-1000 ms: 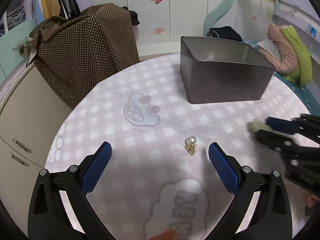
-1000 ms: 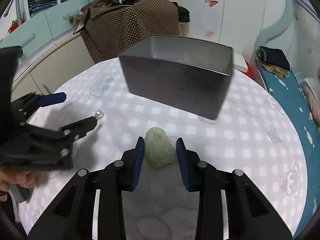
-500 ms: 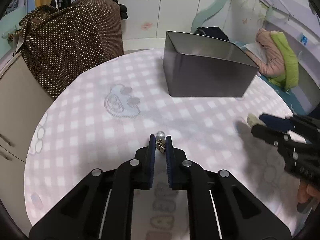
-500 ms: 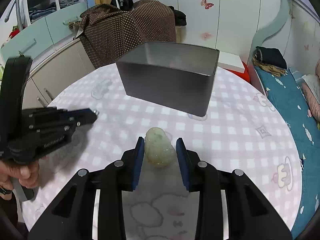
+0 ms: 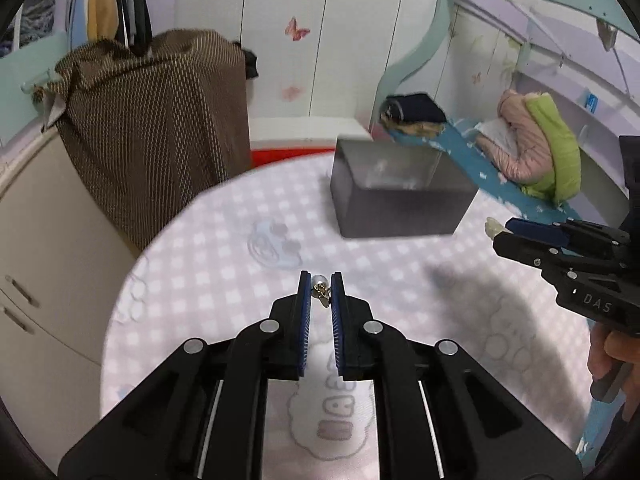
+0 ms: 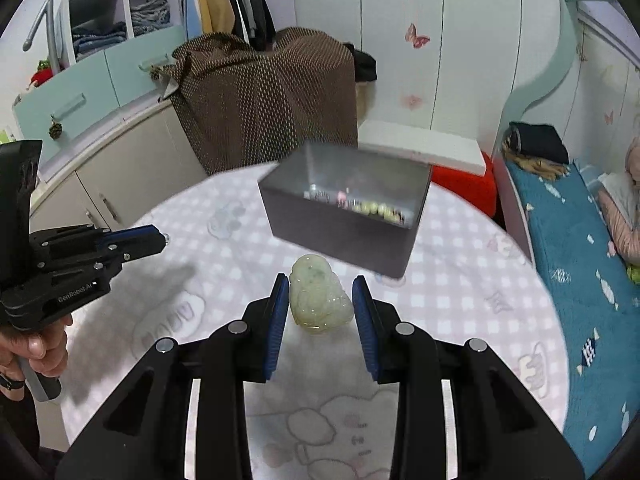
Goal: Organize jewelry
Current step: 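Carry the jade pendant and earring into the grey box and open both grippers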
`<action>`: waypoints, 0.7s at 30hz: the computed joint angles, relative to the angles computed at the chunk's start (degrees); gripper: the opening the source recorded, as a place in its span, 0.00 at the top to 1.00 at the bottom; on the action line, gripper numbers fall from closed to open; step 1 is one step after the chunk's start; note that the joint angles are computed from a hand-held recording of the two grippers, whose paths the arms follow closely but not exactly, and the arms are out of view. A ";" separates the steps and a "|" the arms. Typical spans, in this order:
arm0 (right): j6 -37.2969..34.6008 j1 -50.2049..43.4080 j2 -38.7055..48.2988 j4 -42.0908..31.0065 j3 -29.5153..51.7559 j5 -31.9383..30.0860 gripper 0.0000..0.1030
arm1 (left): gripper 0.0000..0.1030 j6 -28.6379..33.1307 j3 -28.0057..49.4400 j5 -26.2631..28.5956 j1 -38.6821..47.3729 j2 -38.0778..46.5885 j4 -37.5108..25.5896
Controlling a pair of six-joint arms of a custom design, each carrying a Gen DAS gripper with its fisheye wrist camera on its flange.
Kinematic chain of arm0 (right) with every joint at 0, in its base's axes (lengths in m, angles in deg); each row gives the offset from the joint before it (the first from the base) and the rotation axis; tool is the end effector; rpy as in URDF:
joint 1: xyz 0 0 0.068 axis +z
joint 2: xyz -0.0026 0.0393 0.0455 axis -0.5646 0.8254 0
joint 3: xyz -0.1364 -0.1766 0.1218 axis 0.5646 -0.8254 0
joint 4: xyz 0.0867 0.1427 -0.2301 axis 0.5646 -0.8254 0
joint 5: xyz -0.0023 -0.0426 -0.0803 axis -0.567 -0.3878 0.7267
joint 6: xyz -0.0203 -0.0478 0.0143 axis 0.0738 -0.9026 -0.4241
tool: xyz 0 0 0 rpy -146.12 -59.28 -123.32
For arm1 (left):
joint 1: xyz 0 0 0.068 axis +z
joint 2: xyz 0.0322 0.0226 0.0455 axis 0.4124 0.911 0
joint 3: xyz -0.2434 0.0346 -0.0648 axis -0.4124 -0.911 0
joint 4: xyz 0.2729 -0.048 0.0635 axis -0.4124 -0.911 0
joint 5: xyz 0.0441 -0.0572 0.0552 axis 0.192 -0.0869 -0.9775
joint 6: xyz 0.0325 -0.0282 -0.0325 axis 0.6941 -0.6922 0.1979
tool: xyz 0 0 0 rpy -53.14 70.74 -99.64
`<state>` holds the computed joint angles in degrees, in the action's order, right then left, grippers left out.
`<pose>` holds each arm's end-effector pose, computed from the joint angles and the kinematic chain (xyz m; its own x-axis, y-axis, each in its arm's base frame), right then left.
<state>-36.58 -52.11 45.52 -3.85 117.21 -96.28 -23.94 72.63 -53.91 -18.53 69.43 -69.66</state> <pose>0.2558 -0.0555 0.3298 -0.4913 -0.4564 -0.7418 -0.7399 0.6681 0.0790 0.1610 -0.1226 0.3060 -0.6565 -0.1757 -0.7336 -0.1750 0.9814 -0.0784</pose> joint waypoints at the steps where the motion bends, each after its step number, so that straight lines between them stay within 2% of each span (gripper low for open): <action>1: -0.07 -0.15 0.04 -0.76 1.22 -0.49 0.71 | 0.90 0.51 1.24 -0.62 -0.09 -0.11 -0.86; 7: -0.28 -1.33 1.78 -5.09 9.84 -3.59 0.71 | 0.90 3.37 11.41 -4.17 -1.33 2.41 -4.57; 12: 2.36 -1.24 4.59 -6.90 18.28 -5.50 0.71 | 0.90 6.40 20.27 -5.95 -1.52 6.39 -5.57; 16: 5.60 0.05 7.88 -7.45 25.96 -5.80 0.71 | 0.90 9.89 27.64 -5.00 0.20 10.81 -4.48; 21: 10.65 2.54 13.62 -8.30 35.43 -4.78 0.71 | 0.90 14.82 36.76 -0.78 4.44 17.89 -2.71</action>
